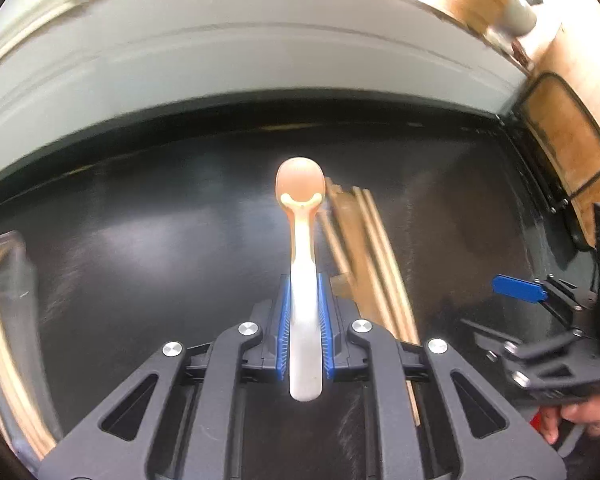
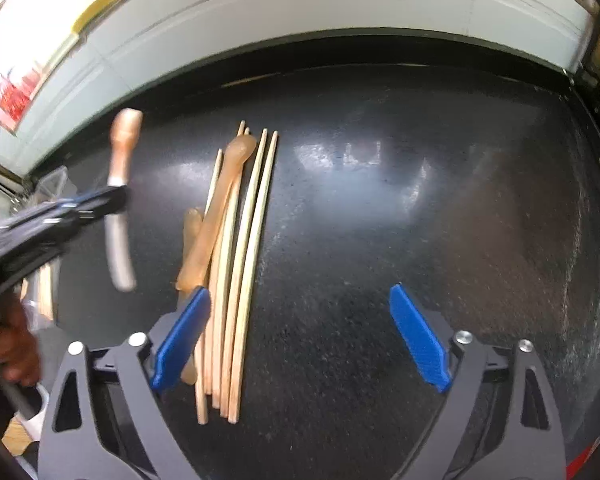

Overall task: Organize utensils
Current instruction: 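Close the left tool on a white-handled spoon while the right tool grasps a chopstick, then carry the spoon and chopstick over the clear tray with both tools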

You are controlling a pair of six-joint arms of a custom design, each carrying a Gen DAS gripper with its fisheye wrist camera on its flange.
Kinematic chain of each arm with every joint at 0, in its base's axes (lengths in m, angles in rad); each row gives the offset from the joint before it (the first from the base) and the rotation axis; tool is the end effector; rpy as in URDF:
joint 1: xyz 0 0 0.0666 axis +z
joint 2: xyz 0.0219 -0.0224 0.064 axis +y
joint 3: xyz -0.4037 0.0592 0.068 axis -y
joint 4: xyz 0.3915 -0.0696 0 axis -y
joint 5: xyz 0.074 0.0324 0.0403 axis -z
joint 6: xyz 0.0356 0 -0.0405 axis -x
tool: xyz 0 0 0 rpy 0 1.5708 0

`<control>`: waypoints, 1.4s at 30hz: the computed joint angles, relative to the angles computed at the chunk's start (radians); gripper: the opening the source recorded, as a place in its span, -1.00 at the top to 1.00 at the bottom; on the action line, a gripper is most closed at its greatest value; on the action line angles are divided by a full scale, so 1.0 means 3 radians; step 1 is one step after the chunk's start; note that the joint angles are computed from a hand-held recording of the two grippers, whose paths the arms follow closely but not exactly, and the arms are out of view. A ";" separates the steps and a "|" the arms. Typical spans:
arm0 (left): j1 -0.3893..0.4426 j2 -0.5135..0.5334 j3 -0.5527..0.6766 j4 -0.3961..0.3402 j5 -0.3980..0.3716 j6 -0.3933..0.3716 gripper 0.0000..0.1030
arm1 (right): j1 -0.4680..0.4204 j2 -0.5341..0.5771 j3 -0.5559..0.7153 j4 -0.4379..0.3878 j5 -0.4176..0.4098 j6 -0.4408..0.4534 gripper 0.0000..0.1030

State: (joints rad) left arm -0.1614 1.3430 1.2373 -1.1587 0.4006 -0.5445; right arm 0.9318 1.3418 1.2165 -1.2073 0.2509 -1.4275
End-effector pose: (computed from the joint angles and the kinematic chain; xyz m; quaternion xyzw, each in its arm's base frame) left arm 0.4106 -0.0813 0.3961 0.3633 0.8983 -0.1646 0.1842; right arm 0.2521 0.3239 0.3848 0.2561 0.9514 0.0616 0.1598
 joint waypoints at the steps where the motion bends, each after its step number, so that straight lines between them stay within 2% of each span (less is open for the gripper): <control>1: 0.0049 -0.0035 -0.0012 -0.0013 -0.0011 -0.0006 0.75 | 0.0001 0.0029 0.0011 0.0004 -0.0003 0.0018 -0.58; 7: 0.0266 -0.0158 -0.0157 -0.0072 -0.0081 -0.0013 0.74 | 0.0004 0.0266 0.0119 -0.0131 0.0039 0.0050 -0.31; 12: 0.0425 -0.0229 -0.0235 -0.0169 -0.0032 -0.0064 0.74 | 0.0021 0.0362 0.0140 -0.0090 0.0002 -0.0041 -0.28; 16: 0.0403 -0.0267 -0.0347 -0.0074 -0.0073 0.0011 0.74 | 0.0055 0.0492 0.0266 -0.0222 0.0052 -0.0068 -0.28; 19: 0.0396 -0.0173 -0.0399 -0.0004 -0.0147 0.0087 0.74 | 0.0071 0.0573 0.0354 -0.0390 0.0115 -0.0124 -0.21; 21: 0.0363 -0.0105 -0.0433 0.0090 -0.0196 0.0155 0.74 | 0.0053 0.0578 0.0350 -0.0385 0.0186 -0.0131 -0.18; 23: 0.0337 -0.0071 -0.0464 0.0159 -0.0220 0.0137 0.74 | 0.0049 0.0577 0.0349 -0.0377 0.0239 -0.0092 -0.03; 24: 0.0316 -0.0062 -0.0475 0.0177 -0.0239 0.0130 0.74 | 0.0051 0.0579 0.0360 -0.0383 0.0255 -0.0068 0.29; 25: 0.0304 -0.0069 -0.0510 0.0234 -0.0277 0.0109 0.74 | 0.0055 0.0579 0.0373 -0.0383 0.0259 -0.0028 0.70; 26: 0.0307 -0.0087 -0.0541 0.0280 -0.0256 0.0079 0.74 | 0.0048 0.0588 0.0393 -0.0389 0.0230 0.0030 0.82; 29: 0.0325 -0.0123 -0.0584 0.0333 -0.0248 0.0017 0.74 | 0.0004 0.0581 0.0405 -0.0359 0.0154 0.0117 0.84; 33: 0.0258 -0.0192 -0.0607 0.0366 -0.0395 0.0110 0.75 | 0.0040 0.0442 0.0346 -0.0338 0.0166 -0.0015 0.84; 36: 0.0263 -0.0323 -0.0594 0.0314 -0.0450 0.0072 0.75 | 0.0108 0.0312 0.0355 -0.0363 0.0231 -0.0096 0.84; 42: 0.0369 -0.0550 -0.0490 0.0095 -0.0388 0.0114 0.76 | 0.0273 0.0163 0.0560 -0.0426 0.0331 -0.0116 0.84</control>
State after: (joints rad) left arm -0.0506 1.1780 1.0902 -1.1302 0.2843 -0.5105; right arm 1.0137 1.3908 1.3846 -1.3350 0.3501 -1.4621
